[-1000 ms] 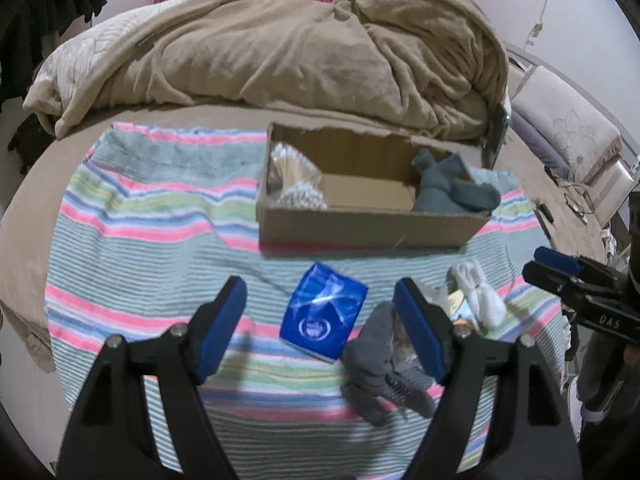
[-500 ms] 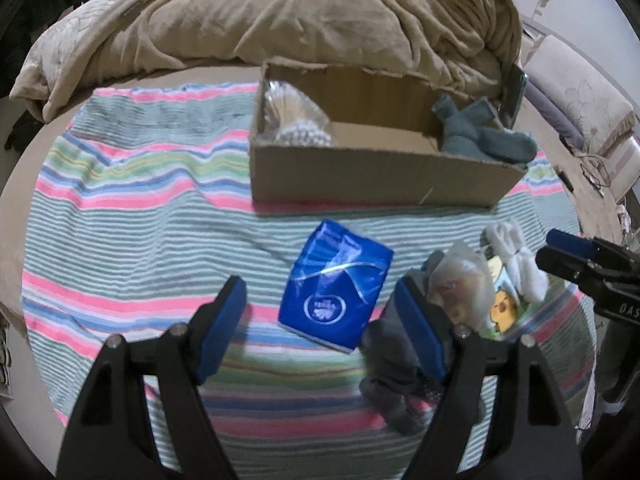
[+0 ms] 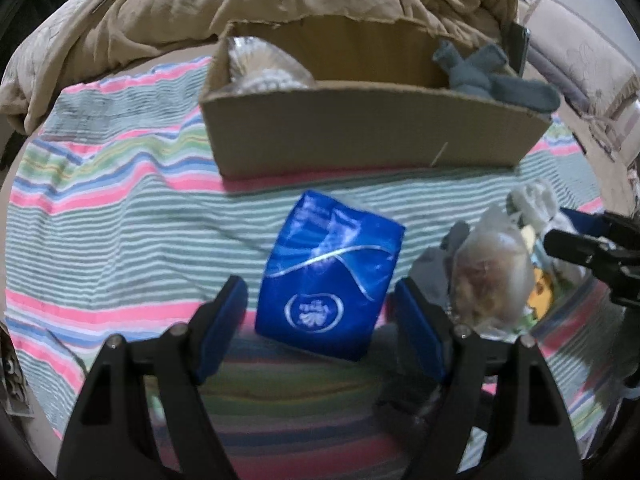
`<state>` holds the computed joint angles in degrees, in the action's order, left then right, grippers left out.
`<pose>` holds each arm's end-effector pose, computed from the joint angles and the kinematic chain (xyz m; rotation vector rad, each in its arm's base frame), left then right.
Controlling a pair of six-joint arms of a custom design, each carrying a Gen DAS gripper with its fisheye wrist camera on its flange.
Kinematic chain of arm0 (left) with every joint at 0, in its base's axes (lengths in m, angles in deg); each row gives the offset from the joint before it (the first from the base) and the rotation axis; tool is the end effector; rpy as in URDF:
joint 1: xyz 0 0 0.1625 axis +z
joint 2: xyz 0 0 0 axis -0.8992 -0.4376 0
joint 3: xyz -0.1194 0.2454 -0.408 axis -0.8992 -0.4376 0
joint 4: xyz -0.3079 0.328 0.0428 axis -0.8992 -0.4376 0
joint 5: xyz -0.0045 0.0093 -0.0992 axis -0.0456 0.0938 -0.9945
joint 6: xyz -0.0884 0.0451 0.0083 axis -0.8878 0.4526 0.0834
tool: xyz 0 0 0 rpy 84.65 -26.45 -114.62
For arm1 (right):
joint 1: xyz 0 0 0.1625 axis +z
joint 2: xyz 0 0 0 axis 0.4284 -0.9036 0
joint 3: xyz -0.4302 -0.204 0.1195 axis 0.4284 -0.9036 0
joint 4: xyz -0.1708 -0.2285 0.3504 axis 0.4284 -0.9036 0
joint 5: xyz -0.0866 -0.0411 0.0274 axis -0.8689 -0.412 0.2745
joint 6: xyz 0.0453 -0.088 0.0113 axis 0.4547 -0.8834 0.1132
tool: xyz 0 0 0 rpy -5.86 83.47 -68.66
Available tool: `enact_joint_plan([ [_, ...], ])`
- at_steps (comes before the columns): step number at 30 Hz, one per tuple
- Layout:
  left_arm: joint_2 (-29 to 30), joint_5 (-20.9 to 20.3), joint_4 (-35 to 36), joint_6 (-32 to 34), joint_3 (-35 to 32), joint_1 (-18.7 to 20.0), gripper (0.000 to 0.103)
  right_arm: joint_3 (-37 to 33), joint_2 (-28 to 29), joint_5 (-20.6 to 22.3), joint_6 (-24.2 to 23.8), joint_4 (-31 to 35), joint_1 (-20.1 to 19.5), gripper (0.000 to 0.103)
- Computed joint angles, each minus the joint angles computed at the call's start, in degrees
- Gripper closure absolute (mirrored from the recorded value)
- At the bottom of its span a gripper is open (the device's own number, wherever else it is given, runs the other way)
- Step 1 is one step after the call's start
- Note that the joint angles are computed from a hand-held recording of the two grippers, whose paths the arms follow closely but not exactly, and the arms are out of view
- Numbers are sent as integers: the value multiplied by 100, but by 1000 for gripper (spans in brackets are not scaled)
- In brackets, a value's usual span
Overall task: Organize objects
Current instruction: 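Grasp the blue tissue pack with the left tool while the right tool grasps white rolled socks, then carry the blue tissue pack into the box with the left tool while the right tool drops the socks in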
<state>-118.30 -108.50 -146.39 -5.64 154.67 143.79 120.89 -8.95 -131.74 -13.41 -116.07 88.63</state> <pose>0.0574 -0.7490 0.3459 0.5644 2.3927 -0.4670 0.3967 -0.7036 -0.0527 0.3487 -2.5358 0.6212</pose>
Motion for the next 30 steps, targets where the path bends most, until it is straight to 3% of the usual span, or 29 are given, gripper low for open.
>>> enact_joint_plan([
  [2,20,34,-74,56,15,-5,26,-24,18,3,2,74,-6,43],
  [4,16,15,-84,62,14,-4,29,-42,27,42,-25,132,-14,62],
  [7,-3,-16,-127,52,22,5,44,-36,29,77,-114,88,-12,64],
  [10,-54,-80,-141,-18,53,3,46,-28,17,65,-161,65,-1,65],
  [30,-536,-757,-475,5,180,-307,48,-208,-66,-57,-672,-545,297,65],
])
